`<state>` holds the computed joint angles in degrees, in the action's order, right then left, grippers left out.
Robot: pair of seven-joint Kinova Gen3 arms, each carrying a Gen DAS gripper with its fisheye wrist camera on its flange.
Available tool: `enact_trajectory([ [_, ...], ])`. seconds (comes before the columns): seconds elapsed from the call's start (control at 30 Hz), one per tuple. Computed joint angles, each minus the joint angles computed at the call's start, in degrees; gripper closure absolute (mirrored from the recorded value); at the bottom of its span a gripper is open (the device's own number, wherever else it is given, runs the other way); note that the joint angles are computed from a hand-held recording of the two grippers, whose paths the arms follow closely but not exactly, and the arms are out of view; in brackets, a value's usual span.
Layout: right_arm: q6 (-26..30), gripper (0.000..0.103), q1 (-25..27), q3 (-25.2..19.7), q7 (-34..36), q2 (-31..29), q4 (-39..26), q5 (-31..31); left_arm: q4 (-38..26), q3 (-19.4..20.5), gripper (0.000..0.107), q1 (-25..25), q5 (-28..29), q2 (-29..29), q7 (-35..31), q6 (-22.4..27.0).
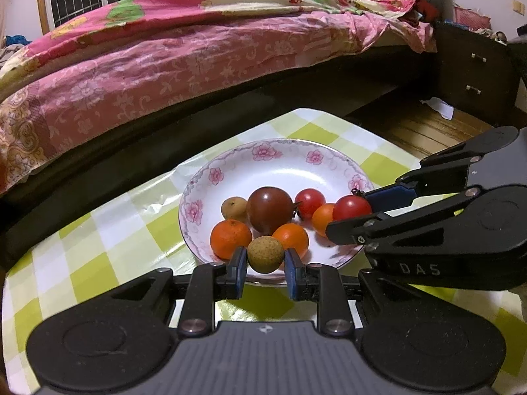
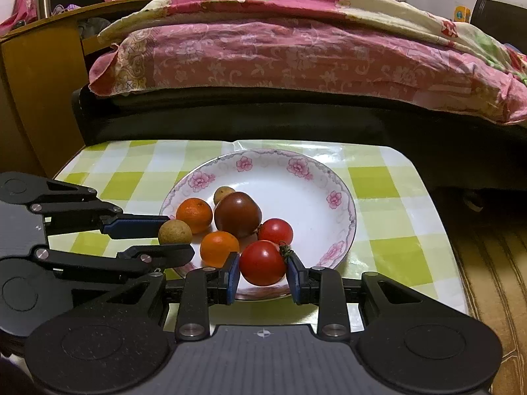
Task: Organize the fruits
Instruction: 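Carry the tan fruit and red tomato in both grippers over the plate, then open both grippers to drop the tan fruit and red tomato into the plate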
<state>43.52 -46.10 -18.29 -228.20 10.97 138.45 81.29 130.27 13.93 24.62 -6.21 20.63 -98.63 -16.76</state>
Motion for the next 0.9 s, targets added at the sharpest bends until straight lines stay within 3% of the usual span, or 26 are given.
enact_trajectory([
  [0.9, -0.15, 0.076, 3.61, -0.09, -4.27, 3.28, 0.53, 6.77, -2.06, -2.62, 0.074, 2.52, 3.35, 2.03, -3.22, -0.25],
])
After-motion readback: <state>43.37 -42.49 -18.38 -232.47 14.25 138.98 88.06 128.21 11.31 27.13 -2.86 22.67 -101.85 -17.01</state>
